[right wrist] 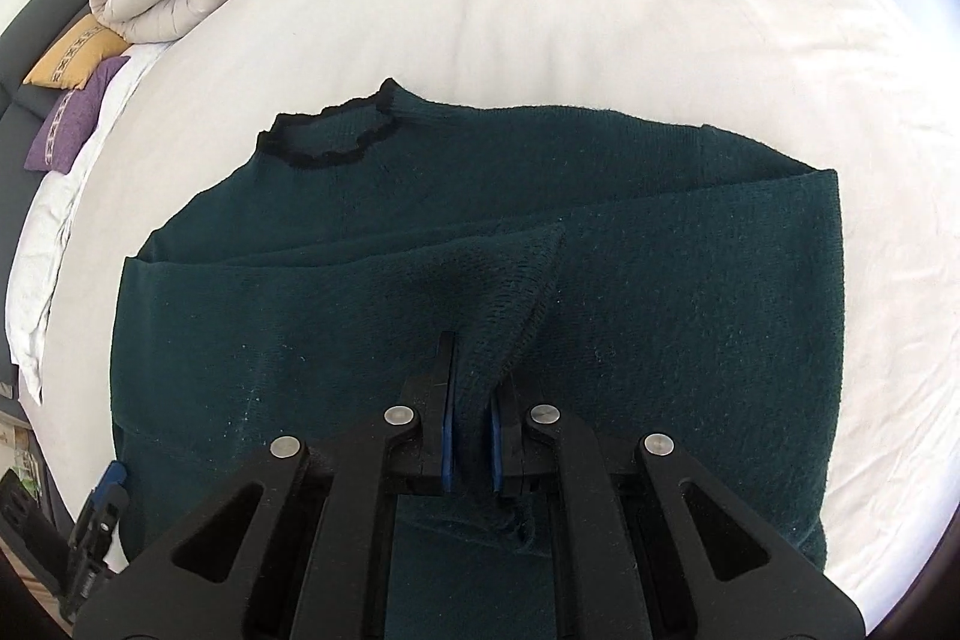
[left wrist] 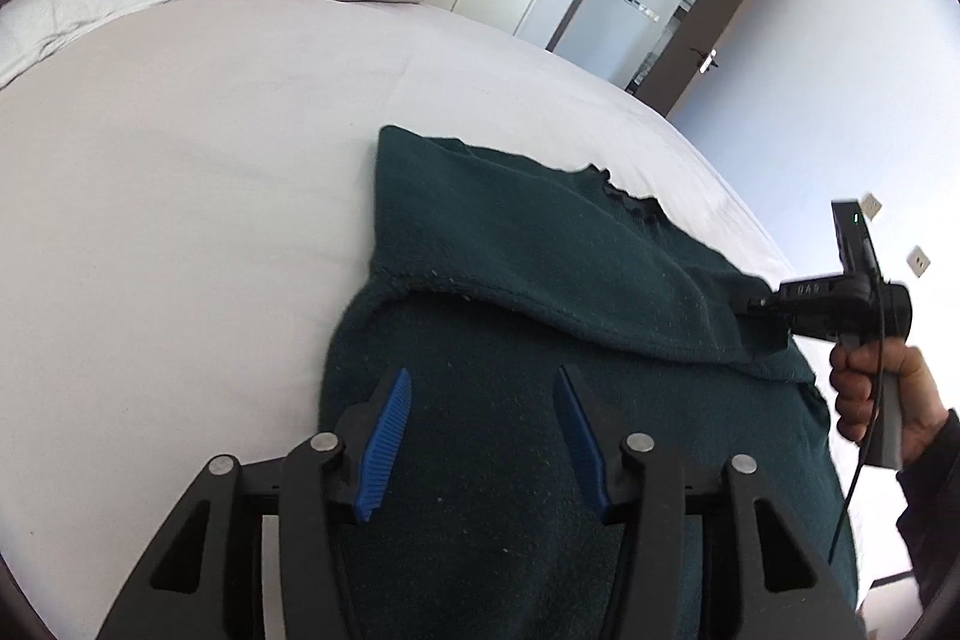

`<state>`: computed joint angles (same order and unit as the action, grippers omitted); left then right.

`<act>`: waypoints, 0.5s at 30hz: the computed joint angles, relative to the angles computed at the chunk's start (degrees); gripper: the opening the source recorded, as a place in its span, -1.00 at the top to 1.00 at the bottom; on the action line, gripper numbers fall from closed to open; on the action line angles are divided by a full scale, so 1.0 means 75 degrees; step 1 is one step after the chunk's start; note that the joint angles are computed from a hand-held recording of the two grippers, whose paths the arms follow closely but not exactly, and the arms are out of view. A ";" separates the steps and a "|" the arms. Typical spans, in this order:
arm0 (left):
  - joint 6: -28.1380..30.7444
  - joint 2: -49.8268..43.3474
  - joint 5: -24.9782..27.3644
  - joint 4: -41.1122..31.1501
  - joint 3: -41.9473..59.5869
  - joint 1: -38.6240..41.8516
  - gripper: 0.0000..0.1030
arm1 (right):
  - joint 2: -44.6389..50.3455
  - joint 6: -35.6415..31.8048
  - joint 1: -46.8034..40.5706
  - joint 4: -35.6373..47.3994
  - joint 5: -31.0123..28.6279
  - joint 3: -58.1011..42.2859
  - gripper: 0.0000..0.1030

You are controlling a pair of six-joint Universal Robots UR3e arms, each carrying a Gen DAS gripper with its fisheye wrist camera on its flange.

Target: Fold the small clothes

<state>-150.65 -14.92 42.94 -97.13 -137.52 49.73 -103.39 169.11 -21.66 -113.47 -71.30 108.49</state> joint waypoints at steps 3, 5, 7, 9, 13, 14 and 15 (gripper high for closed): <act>0.0893 -0.0331 -0.0471 -0.1231 0.0845 0.1270 0.10 | 0.0167 0.0023 0.0208 -0.0172 -0.0171 -0.0120 0.86; -0.0207 -0.1367 -0.0329 0.0748 0.0716 0.0835 0.31 | 0.0238 0.0010 0.0356 -0.0195 -0.0374 -0.0235 0.86; -0.1093 -0.2432 -0.0116 0.2493 0.0748 0.0347 0.39 | 0.0258 -0.0021 0.0310 -0.0184 -0.0345 -0.0259 0.86; -0.1551 -0.3300 0.0021 0.3561 0.0980 -0.0069 0.42 | 0.0223 -0.0056 0.0265 -0.0242 -0.0378 -0.0213 0.86; -0.2519 -0.5058 0.0777 0.5620 0.1566 -0.1494 0.41 | 0.0267 -0.0099 0.0171 -0.0292 -0.0322 -0.0171 0.86; -0.2625 -0.5423 0.0952 0.5864 0.1736 -0.1822 0.41 | 0.0275 -0.0118 0.0144 -0.0304 -0.0293 -0.0171 0.86; -0.2784 -0.5812 0.1158 0.6255 0.1854 -0.2177 0.42 | 0.0306 -0.0149 0.0150 -0.0321 -0.0313 -0.0180 0.86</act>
